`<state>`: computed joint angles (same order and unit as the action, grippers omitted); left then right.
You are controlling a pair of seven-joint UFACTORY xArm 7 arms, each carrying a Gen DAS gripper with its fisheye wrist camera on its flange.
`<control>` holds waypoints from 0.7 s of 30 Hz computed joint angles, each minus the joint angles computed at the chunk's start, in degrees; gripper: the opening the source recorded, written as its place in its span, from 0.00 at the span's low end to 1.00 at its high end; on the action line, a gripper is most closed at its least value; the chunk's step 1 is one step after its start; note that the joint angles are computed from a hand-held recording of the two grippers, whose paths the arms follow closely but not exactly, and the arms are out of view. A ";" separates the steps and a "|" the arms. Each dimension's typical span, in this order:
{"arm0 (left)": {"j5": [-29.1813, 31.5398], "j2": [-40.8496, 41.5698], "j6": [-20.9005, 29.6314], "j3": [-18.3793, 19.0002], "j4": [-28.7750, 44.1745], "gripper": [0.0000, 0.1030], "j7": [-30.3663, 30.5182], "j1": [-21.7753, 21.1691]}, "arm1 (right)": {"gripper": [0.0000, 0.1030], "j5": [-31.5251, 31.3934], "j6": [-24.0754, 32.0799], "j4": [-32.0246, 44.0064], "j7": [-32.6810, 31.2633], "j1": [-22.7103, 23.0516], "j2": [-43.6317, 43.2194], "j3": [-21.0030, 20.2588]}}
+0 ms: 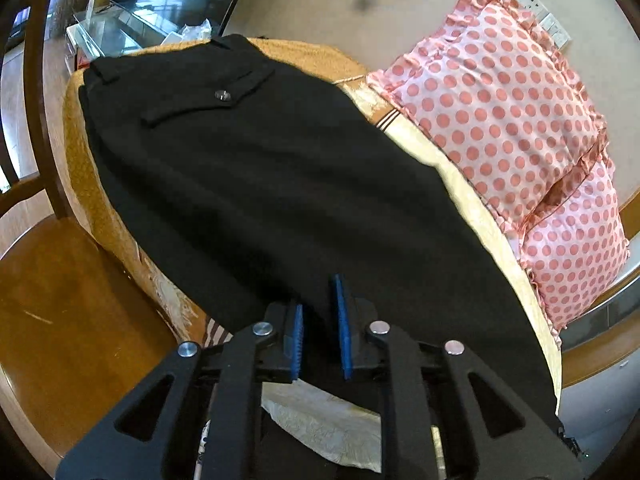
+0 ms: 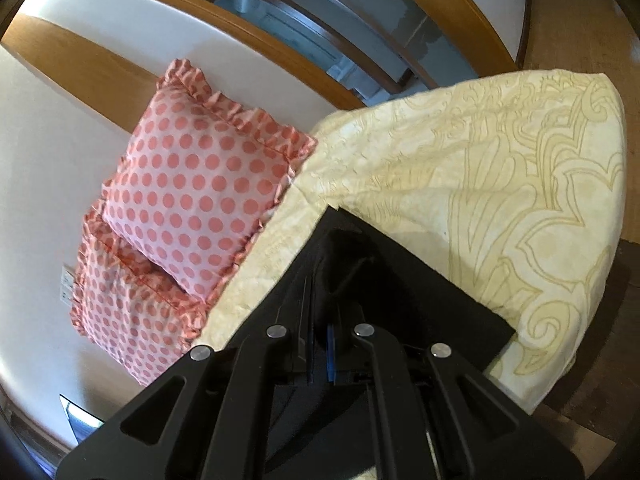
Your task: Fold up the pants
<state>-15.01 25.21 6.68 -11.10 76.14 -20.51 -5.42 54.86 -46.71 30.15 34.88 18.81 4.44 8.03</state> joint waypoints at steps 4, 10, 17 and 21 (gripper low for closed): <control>0.35 0.66 -0.28 -0.01 1.07 0.24 -0.17 -0.09 | 0.08 1.40 2.97 0.10 -0.93 0.21 -1.08 0.25; -2.28 1.34 -0.63 -3.12 1.23 0.28 1.98 2.62 | 0.44 3.28 5.90 1.33 -3.01 0.52 -1.73 0.60; -2.58 1.90 1.17 -2.37 2.58 0.28 2.55 2.19 | 0.03 10.75 7.42 4.57 -12.98 1.09 -1.48 0.62; -3.16 1.76 1.42 -2.84 2.54 0.28 3.55 2.54 | 0.03 16.67 -1.19 3.19 -16.47 3.39 -3.20 2.75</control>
<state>-18.17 26.97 8.10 -13.94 78.68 -16.95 -2.88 71.54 -47.90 33.35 18.41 22.20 1.24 10.78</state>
